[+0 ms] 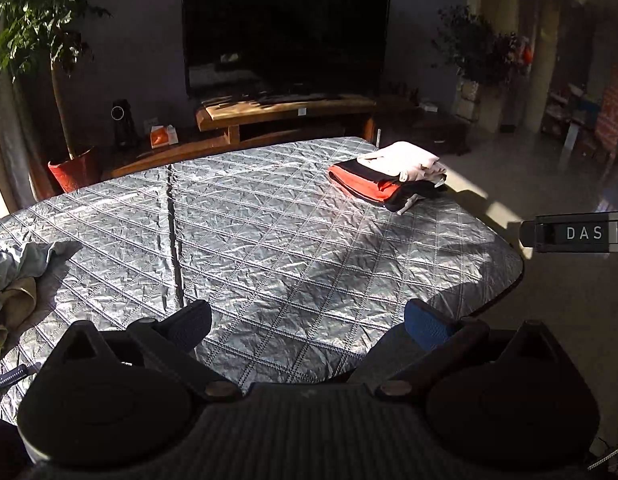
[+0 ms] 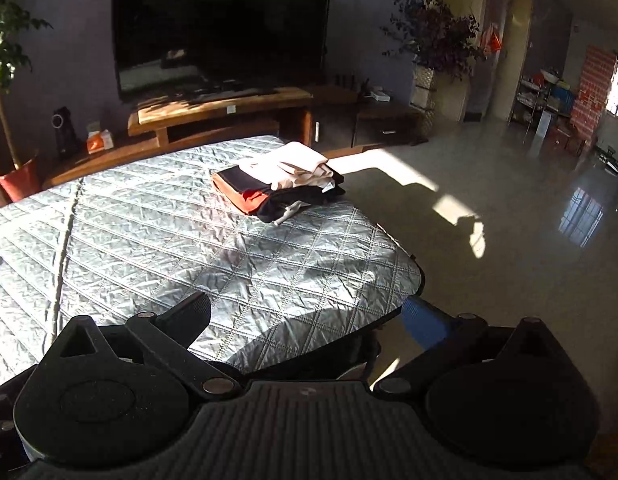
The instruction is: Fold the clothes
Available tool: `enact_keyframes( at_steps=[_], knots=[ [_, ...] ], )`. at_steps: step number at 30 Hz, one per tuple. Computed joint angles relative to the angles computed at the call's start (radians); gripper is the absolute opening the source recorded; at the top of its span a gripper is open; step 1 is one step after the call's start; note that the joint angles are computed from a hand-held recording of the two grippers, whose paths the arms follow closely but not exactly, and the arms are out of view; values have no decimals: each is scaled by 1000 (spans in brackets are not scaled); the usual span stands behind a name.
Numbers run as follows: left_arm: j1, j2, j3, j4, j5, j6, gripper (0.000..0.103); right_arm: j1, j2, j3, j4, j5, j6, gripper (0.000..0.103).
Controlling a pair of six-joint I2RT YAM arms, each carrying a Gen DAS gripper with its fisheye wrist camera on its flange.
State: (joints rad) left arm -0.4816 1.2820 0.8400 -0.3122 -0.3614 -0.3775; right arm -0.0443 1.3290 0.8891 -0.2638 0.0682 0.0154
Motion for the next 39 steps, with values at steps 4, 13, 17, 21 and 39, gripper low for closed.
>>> enact_keyframes(
  at_steps=[4,13,17,21,39],
  knots=[
    [-51,-47,-5,-61,35,-98,102,-34,-62,-24,-52,-37,24,103],
    [-259,-95,34,-235,-153,-219,102,-100,-207,-112,-182,-67,-19,103],
    [-346,-132,41,-297,-232,-274,102,-112,-311,-166,-197,-45,-51,103],
    [-421,-167,45,-362,-300,-342,102,-140,-401,-186,-226,-62,-67,103],
    [-463,-199,38,-391,-310,-400,102,-61,-516,-242,-216,-11,-122,103]
  ],
)
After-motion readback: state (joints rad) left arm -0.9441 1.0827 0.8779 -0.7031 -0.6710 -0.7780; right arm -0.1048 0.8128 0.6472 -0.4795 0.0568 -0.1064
